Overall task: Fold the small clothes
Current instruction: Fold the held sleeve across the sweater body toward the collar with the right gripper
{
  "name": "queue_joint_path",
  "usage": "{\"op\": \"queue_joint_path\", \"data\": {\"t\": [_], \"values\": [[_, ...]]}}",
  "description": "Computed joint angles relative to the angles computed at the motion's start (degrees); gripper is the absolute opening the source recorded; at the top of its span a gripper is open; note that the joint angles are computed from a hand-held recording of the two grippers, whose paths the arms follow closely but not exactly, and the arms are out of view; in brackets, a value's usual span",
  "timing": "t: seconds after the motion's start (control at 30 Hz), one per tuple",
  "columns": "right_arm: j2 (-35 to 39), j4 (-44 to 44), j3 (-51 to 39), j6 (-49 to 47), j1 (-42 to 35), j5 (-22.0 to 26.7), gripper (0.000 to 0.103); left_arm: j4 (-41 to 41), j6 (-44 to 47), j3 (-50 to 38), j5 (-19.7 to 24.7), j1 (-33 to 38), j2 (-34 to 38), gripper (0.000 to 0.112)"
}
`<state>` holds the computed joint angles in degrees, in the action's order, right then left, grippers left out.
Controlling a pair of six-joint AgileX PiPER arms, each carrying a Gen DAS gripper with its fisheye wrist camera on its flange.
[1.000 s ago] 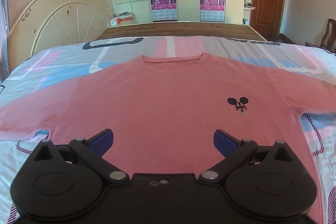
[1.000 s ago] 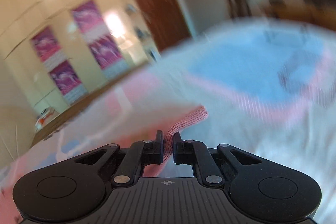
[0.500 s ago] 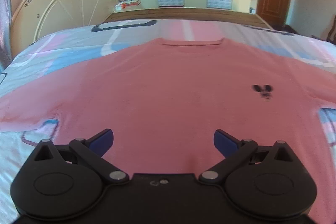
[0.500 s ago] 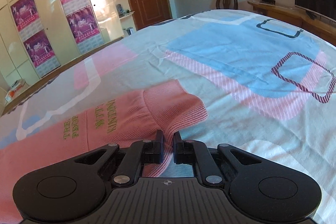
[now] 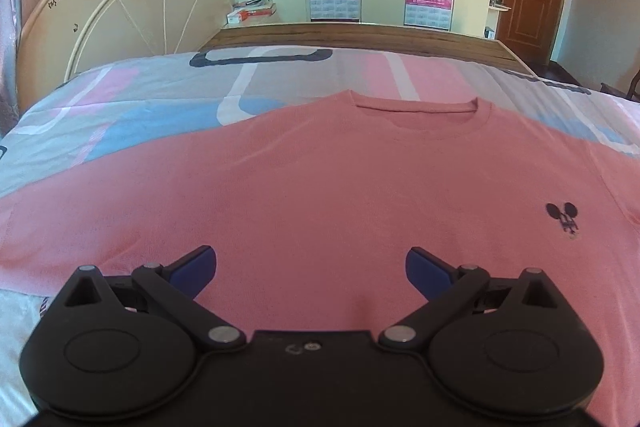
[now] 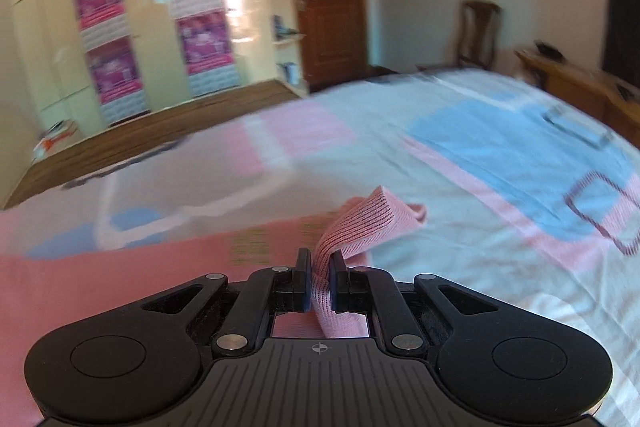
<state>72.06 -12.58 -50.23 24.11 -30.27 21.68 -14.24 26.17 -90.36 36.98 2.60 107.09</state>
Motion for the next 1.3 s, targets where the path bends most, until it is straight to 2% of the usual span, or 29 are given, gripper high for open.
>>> {"op": "queue_joint_path", "data": {"t": [0.13, 0.27, 0.37, 0.5, 0.7, 0.8, 0.87, 0.9, 1.0, 1.07, 1.1, 1.17, 1.2, 1.23, 1.3], "values": [[0.3, -18.8, -2.4, 20.8, 16.5, 3.1, 0.008, -4.2, 4.9, -2.8, 1.2, 2.5, 2.6, 0.100], [5.7, -34.1, -7.7, 37.6, 34.5, 7.6, 0.008, -6.4, 7.7, -5.9, 2.5, 5.0, 4.8, 0.100], [12.1, -39.6, -13.1, 44.1, 44.9, 10.1, 0.008, -8.8, 9.7, -9.4, 4.9, 7.4, 6.9, 0.100], [21.4, -41.2, -21.8, 45.3, 55.5, 12.6, 0.008, -11.4, 12.6, -13.4, 7.4, 10.1, 9.6, 0.099], [35.4, -41.0, -33.7, 38.5, 65.3, 14.3, 0.008, -14.6, 15.4, -18.1, 10.8, 13.1, 12.8, 0.099], [41.2, -35.1, -38.6, 31.3, 66.7, 12.8, 0.008, -15.8, 15.4, -21.0, 13.3, 14.2, 14.7, 0.099], [45.4, -32.5, -42.6, 28.2, 68.1, 14.0, 0.008, -17.4, 15.8, -22.6, 15.2, 14.7, 15.6, 0.099], [46.4, -34.7, -43.7, 29.3, 69.2, 15.6, 0.009, -18.7, 16.5, -23.1, 16.3, 14.9, 16.0, 0.099], [45.1, -38.5, -41.0, 38.3, 68.9, 12.5, 0.008, -22.7, 17.8, -24.5, 19.7, 14.1, 17.1, 0.099], [44.6, -41.8, -40.3, 46.3, 69.0, 15.0, 0.008, -25.7, 18.3, -25.7, 22.4, 12.7, 18.1, 0.097], [44.0, -43.1, -39.3, 49.5, 68.8, 16.1, 0.008, -27.0, 18.7, -25.7, 23.1, 11.7, 18.5, 0.093], [42.3, -44.6, -37.5, 54.2, 68.0, 18.8, 0.008, -27.6, 18.5, -26.0, 24.6, 9.0, 19.4, 0.056], [41.3, -45.3, -36.1, 56.3, 67.6, 19.7, 0.008, -26.0, 16.5, -27.9, 26.1, 7.3, 20.7, 0.030], [39.9, -45.7, -34.3, 57.9, 67.1, 20.5, 0.008, -24.7, 14.7, -29.3, 26.7, 5.8, 21.8, 0.035], [37.6, -46.1, -31.2, 60.7, 66.0, 22.2, 0.008, -22.3, 12.2, -29.3, 25.0, 3.3, 22.3, 0.041]]}}
